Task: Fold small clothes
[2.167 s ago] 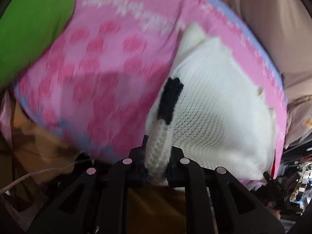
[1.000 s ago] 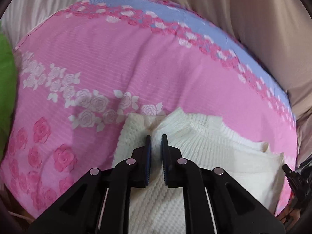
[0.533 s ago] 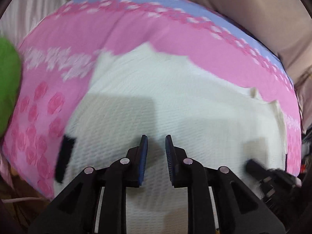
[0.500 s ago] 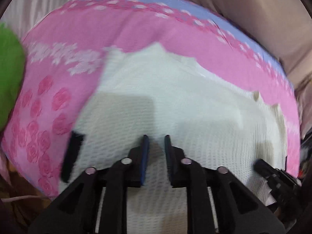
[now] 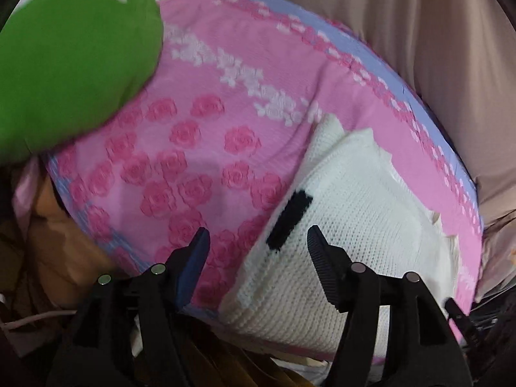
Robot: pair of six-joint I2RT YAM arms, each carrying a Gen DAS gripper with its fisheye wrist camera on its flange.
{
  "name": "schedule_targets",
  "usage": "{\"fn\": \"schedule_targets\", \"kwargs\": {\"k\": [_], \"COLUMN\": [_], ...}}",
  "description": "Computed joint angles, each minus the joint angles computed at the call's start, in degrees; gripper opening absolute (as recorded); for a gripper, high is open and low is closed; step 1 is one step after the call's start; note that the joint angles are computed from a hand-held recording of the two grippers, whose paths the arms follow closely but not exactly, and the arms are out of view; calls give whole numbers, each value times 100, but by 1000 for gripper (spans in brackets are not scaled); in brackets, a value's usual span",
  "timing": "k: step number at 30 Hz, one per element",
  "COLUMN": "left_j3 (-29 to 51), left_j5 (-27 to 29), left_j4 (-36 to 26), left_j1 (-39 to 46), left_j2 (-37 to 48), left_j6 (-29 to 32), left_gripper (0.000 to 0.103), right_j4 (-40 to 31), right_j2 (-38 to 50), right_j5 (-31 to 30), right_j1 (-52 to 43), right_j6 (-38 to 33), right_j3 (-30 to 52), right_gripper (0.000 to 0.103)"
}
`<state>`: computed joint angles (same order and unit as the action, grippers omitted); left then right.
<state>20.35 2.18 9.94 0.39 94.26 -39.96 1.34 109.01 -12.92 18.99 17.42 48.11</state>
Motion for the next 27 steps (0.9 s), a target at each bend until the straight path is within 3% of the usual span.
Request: {"fn": "schedule_targets", "kwargs": {"k": [5, 8, 9, 10, 13, 17, 20, 22, 27], "left_j3": [95, 118, 160, 164, 88, 215, 1010, 1638, 3779], "left_j5": [750, 637, 643, 783, 1160, 843, 466, 321, 335], "left_j4": [993, 1203, 1200, 1265, 1359, 448, -365, -588, -1007], "left_j1": [99, -27, -37, 15, 94, -666, -1716, -2311, -3552], "left_j2": [1304, 1430, 1459, 1474, 1254, -286, -871, -669, 1373], "left_j6": [-196, -293, -239, -175, -280, -238, -23, 129, 434], "left_gripper": [62, 62, 56, 39, 25, 23, 23, 23, 23], "right_j4": [-960, -1350, -1284, -1291, -1344, -1101, -720, -256, 530], "right_j2": [1483, 2141, 2208, 2245, 2319, 2239, 1839, 1290, 71], "right_j5": [168, 390, 412, 374, 311, 59, -272, -322, -658], "right_j1": [1429, 1647, 1640, 1625, 1591, 1418, 1220, 980, -142], "right_j6": [-409, -461, -458, -432, -450, -503, -165, 91, 533], "right_j3": [1900, 2494, 2526, 2571, 2675, 2461, 1916, 1260, -233], "right_gripper": [10, 5, 3, 3, 3, 3, 5, 13, 16]}}
